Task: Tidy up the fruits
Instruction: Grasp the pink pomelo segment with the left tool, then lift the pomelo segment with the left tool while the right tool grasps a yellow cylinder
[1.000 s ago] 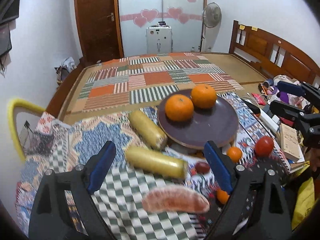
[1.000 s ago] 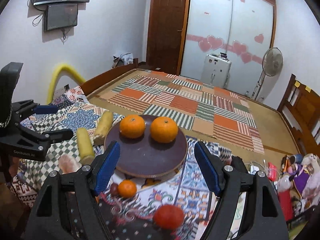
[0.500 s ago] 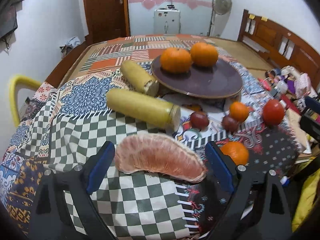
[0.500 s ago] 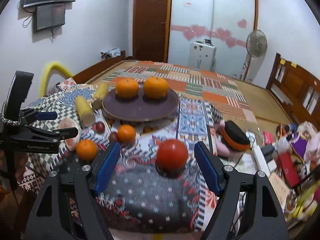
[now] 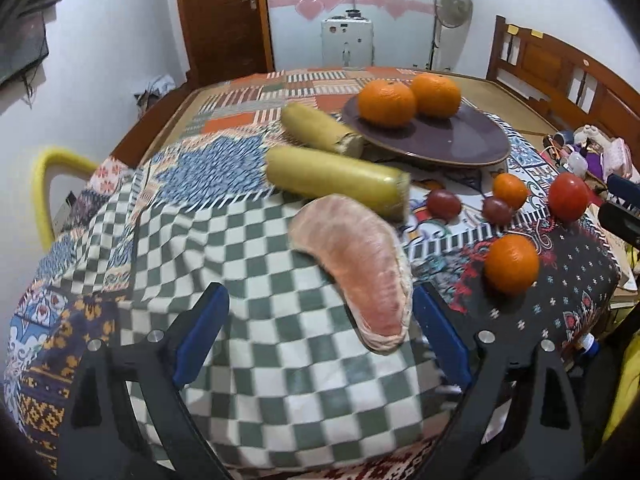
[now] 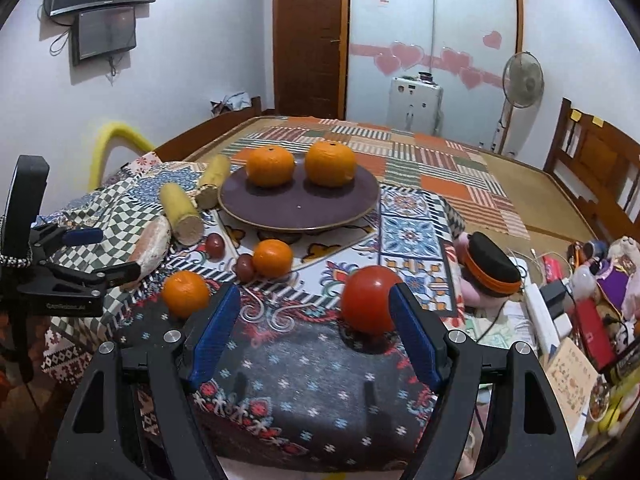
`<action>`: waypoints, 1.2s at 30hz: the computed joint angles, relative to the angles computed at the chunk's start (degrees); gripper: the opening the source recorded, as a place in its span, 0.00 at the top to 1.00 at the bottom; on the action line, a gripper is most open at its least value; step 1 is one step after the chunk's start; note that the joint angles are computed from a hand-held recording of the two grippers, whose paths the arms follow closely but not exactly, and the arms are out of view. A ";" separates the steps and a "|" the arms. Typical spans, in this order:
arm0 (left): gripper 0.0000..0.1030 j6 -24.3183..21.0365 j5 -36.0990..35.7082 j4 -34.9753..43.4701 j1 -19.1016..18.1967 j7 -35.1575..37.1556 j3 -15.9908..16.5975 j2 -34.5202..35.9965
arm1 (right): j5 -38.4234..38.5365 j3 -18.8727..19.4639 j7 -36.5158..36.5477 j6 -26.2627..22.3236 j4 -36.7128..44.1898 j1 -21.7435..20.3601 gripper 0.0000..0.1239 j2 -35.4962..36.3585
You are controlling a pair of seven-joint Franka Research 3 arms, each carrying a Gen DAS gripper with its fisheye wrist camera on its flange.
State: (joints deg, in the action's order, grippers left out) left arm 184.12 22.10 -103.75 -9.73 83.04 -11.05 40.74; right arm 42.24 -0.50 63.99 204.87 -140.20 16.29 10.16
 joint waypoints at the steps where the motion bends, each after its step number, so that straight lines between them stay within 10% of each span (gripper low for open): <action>1: 0.08 -1.44 -0.03 0.40 2.67 0.89 -2.82 0.35 | -0.42 0.15 0.23 0.08 0.22 -0.07 0.40 0.20; 4: 0.08 -4.39 -1.60 2.04 7.08 3.22 -8.26 1.80 | -3.07 0.81 2.47 -0.16 0.83 -0.99 0.40 0.73; 16: 0.25 -7.23 -5.35 11.24 2.48 6.29 -6.42 7.62 | -2.35 -1.08 -1.35 -2.37 5.41 1.41 0.40 2.95; 20: 0.55 -6.50 -5.29 10.56 3.97 7.49 -7.26 7.34 | -5.12 -0.53 -0.54 -4.50 7.73 0.61 0.40 3.98; 29: 0.56 -7.69 -7.24 6.96 12.10 13.66 -13.45 6.01 | -17.89 4.37 4.88 -16.58 19.09 -5.74 0.48 10.09; 36: 0.56 -7.39 -8.81 4.05 17.34 19.60 -18.16 5.53 | -25.27 -2.86 9.87 -29.55 29.02 -0.26 0.59 15.46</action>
State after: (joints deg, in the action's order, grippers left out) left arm 176.73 13.29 -99.69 7.61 102.64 -29.21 46.28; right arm 16.97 -3.36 73.86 175.32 -111.18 16.03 25.62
